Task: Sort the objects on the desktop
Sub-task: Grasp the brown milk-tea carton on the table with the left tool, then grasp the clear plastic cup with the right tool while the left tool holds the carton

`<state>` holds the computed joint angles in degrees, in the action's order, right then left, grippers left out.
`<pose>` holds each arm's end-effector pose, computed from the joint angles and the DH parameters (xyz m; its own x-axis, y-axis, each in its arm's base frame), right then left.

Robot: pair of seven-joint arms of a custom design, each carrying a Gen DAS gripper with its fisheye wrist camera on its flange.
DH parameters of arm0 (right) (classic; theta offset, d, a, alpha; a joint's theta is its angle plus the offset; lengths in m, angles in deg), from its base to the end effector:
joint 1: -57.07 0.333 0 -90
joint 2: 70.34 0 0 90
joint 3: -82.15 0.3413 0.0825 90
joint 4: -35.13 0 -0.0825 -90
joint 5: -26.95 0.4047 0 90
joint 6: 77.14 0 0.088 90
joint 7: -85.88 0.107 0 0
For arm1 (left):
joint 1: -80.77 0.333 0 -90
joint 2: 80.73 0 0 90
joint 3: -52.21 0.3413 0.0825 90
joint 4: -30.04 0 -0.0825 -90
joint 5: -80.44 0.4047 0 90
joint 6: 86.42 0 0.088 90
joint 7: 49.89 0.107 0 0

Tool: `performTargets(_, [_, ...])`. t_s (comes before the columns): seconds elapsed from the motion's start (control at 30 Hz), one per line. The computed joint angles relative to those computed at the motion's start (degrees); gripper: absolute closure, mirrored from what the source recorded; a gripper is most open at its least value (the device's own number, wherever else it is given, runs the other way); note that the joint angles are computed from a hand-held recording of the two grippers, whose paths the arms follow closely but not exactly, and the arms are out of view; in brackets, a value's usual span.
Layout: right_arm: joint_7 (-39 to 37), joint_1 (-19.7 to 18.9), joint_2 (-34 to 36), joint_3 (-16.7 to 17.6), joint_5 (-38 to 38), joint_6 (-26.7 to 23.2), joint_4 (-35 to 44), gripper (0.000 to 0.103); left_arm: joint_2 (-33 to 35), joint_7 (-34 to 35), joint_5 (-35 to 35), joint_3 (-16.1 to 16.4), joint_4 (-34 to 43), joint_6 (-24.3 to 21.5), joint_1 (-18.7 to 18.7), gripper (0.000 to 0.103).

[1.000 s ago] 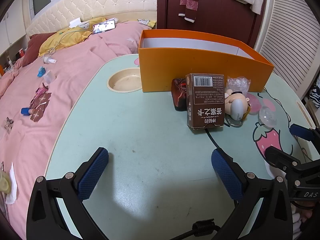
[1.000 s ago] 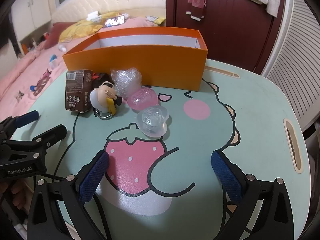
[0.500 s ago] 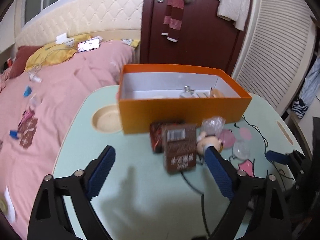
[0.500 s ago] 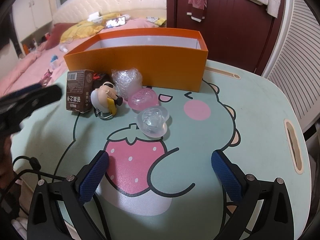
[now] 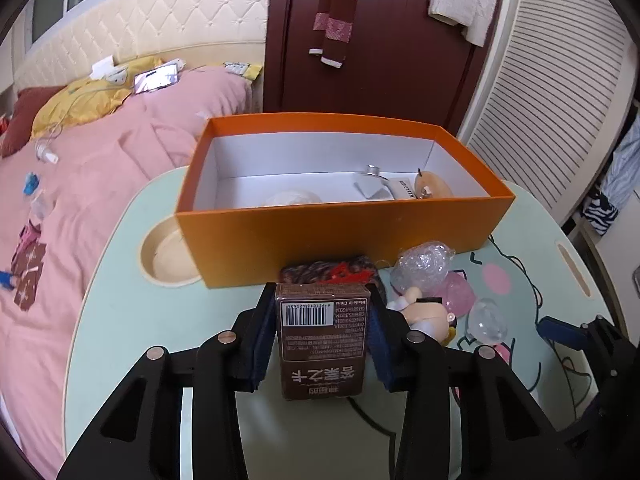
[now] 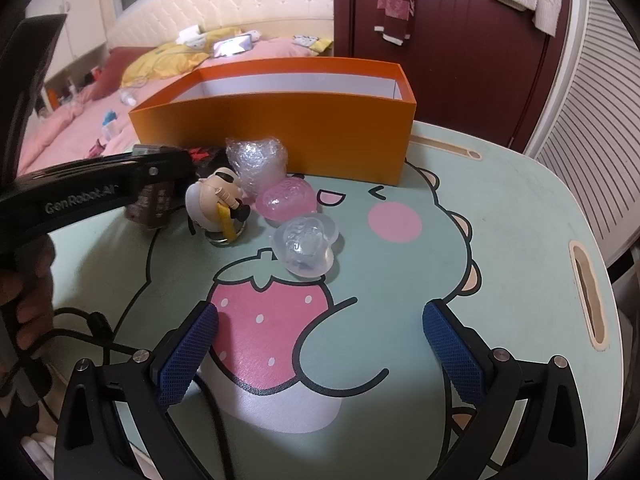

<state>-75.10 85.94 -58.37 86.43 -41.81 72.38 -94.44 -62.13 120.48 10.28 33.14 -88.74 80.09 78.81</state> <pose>0.4572 0.3225 0.2825 -0.2932 -0.9560 -0.0074 -0.7598 0.2377 -0.6051 0.6028 -0.1616 0.3150 -0.5890 -0.7940 0.1504 -0.6549 0.3600 -0.6644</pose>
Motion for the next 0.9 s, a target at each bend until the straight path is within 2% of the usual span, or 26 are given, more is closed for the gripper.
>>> performTargets(0.1, [-0.21,0.07,0.04,0.05,0.35,-0.18,0.12,0.001,-1.69,0.49,-1.97,0.36,-0.99,-2.73,1.37,0.06])
performTargets(0.27, [-0.78,0.14,0.11,0.08,1.14,-0.39,0.32,0.001,-5.34,-2.61,-0.17,3.52,-4.22,-8.73,1.61,0.06])
performTargets(0.33, [-0.97,0.18,0.12,0.09,1.47,-0.51,0.37,0.001,-5.88,-3.6,0.89,4.41,-5.2,-8.77,1.04,0.06])
performTargets(0.4, [-1.11,0.2,0.09,0.07,1.71,-0.56,0.35,0.001,-5.65,-3.24,0.99,4.76,-5.88,-7.5,0.58,0.06])
performTargets(0.5, [-1.44,0.22,0.05,0.08,2.15,-0.68,0.34,0.001,-3.56,-8.47,6.37,5.96,-5.63,-5.74,-0.89,0.061])
performTargets(0.53, [-1.53,0.21,0.02,0.07,2.28,-0.67,0.31,0.001,-3.38,-5.86,3.97,4.39,-5.73,-3.9,0.1,0.061])
performTargets(0.67, [-1.35,0.28,0.02,0.04,2.21,-0.8,0.28,0.001,-2.96,2.28,-1.9,1.35,-6.51,4.46,0.0,0.061])
performTargets(0.73, [-1.55,0.26,0.03,0.06,2.43,-0.82,0.28,0.001,-2.6,9.32,-7.96,-0.76,-6.36,8.25,0.48,0.061])
performTargets(0.9, [-1.29,0.26,-0.32,0.09,2.99,-1.17,-0.03,0.001,-2.4,15.92,-15.78,0.26,-5.56,8.5,-0.75,0.061])
